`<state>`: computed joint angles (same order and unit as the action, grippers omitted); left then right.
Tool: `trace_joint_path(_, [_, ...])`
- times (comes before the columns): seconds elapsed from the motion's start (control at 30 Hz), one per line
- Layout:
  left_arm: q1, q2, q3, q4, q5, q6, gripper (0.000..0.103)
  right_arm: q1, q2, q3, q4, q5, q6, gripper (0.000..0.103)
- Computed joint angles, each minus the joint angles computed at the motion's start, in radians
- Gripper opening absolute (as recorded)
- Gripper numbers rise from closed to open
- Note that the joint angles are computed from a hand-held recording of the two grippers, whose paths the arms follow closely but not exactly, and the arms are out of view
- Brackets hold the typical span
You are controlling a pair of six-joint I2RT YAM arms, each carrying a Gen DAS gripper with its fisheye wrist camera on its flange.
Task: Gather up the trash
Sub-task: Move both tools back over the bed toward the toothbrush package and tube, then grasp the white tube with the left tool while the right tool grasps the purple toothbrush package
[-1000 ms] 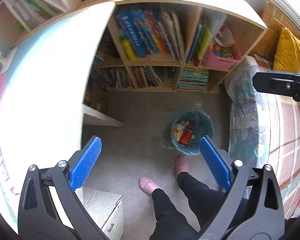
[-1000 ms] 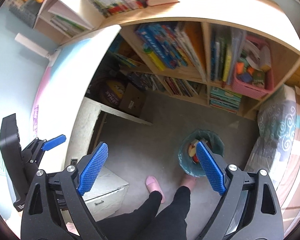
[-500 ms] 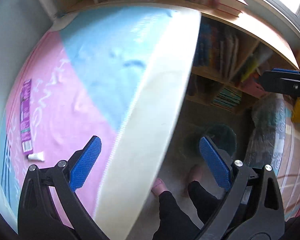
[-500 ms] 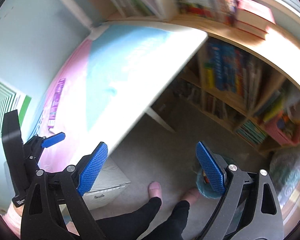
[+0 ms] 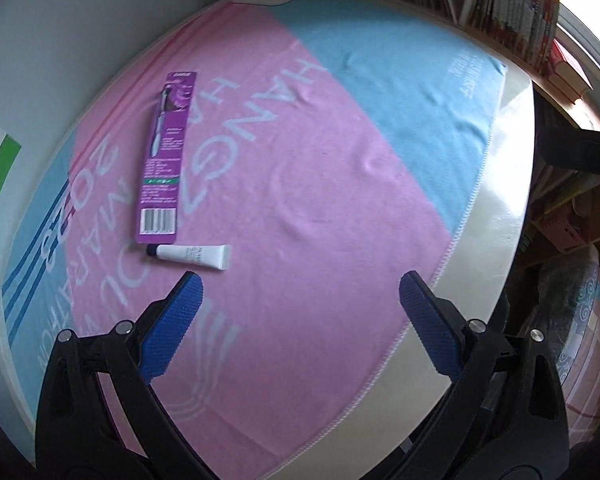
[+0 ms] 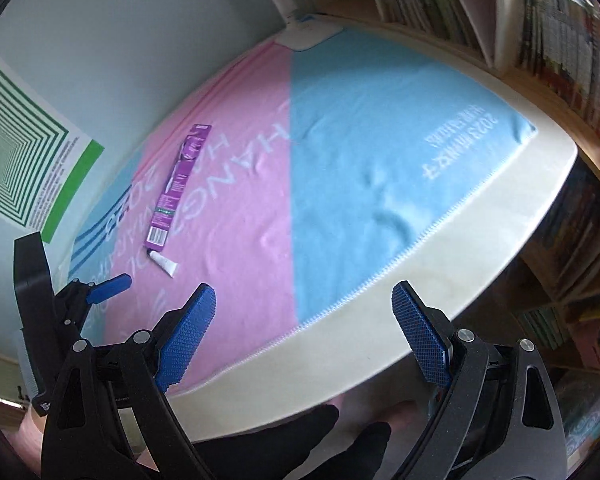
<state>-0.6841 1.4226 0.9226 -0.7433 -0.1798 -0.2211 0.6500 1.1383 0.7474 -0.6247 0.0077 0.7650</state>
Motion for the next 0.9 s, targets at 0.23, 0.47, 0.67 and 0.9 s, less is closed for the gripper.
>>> trace_joint_path(0.23, [0.221, -0.041, -0.042, 0.009, 0.057, 0.089, 0.096, 0.031, 0.289, 0.199, 0.087, -0.036, -0.054, 0.089])
trace_joint_path(0.47, [0.337, 0.001, -0.036, 0.029, 0.111, 0.029, 0.096, -0.022, 0.580, 0.466, 0.075, -0.162, -0.219, 0.089])
trace_joint_path(0.67, [0.371, 0.091, 0.012, 0.039, 0.089, -0.155, 0.096, -0.081, 0.862, 0.798, -0.043, -0.290, -0.422, 0.089])
trace_joint_path(0.9, [0.357, 0.185, 0.084, 0.010, 0.057, -0.410, 0.096, -0.105, 1.242, 1.393, -0.373, -0.391, -0.670, 0.089])
